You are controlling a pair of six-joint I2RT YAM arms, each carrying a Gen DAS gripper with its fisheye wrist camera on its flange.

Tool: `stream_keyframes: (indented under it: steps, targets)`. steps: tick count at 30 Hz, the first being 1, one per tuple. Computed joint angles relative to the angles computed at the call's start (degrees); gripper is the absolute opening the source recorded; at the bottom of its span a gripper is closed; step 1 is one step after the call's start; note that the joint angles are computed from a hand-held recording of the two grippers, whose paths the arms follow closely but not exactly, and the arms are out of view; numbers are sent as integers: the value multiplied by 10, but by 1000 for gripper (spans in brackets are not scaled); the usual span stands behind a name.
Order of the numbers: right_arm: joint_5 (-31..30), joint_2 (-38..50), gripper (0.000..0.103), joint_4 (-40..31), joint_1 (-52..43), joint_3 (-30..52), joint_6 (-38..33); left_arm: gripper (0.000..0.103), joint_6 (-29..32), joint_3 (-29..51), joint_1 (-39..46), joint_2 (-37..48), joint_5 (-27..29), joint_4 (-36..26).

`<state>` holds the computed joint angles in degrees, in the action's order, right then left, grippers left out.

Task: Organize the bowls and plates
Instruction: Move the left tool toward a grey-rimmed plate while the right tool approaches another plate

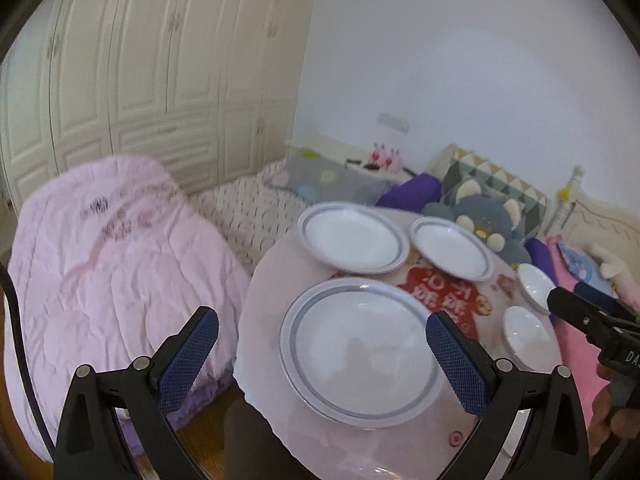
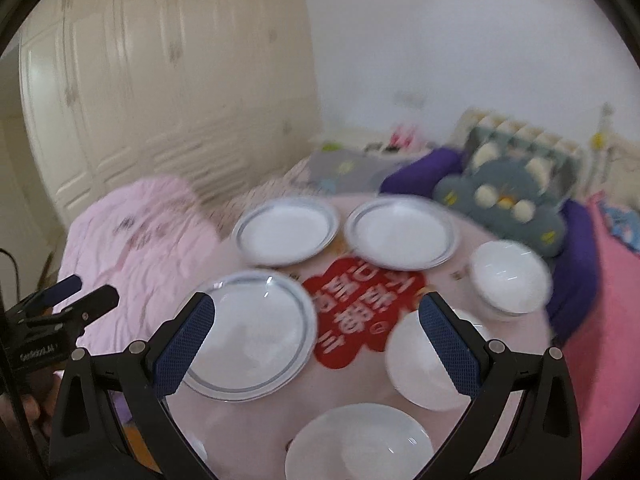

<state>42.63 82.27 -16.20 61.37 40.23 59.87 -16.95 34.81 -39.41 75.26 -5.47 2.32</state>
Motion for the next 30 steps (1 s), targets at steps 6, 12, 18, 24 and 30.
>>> stream_keyframes:
  steps: [6,12,18,24,30]
  targets:
    - [-235,82,103,143,-155,-6,-151,102,7,136,86,163,119,-41]
    - [-418,170,101,196,-267,11,-198,102,13,280,139,310,201,-102]
    - [-483,246,99,199,-313,48,-224,101,13,391,163,408,264,-147]
    - [-502,258,98,186,-324,63,-236,89,20,514,183,518,322,-201]
    - [-530,305,89,130,-337,125,-269,87,33,636,199,608,355,-252]
